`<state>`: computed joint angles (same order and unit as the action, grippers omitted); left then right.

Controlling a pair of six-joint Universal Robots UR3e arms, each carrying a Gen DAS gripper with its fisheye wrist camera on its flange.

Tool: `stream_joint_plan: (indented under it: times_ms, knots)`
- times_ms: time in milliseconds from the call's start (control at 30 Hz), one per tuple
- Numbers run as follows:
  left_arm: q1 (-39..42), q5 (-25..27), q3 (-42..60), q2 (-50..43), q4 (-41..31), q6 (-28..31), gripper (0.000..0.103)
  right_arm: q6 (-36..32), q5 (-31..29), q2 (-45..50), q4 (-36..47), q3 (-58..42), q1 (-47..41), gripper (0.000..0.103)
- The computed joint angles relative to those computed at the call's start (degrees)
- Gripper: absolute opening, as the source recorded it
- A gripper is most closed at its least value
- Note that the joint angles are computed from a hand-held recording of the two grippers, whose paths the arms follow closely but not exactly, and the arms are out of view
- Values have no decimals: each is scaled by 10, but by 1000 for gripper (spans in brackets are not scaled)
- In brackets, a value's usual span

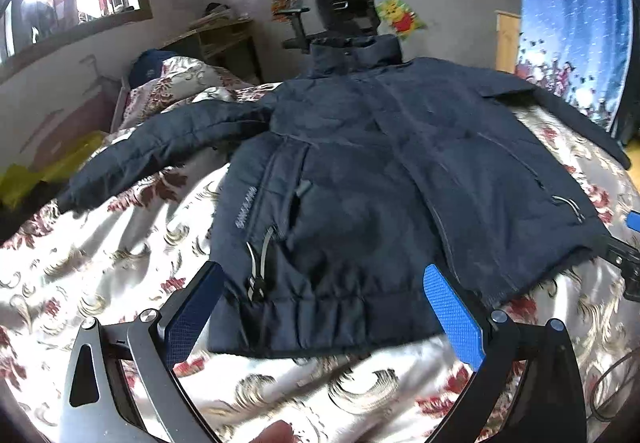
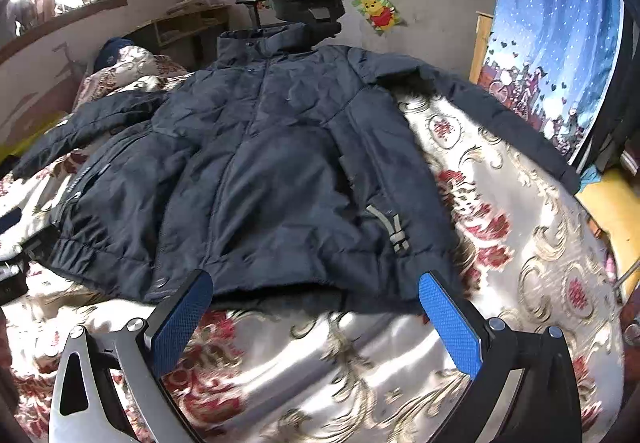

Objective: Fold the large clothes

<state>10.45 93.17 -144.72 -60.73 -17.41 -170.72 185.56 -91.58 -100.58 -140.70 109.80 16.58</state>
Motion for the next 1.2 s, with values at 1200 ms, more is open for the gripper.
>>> stream_joint_plan:
  times_ms: [1200]
  knots:
    - [-196,138,929,-669,-297,51,99,-25,224,162,0,-178,-346,103]
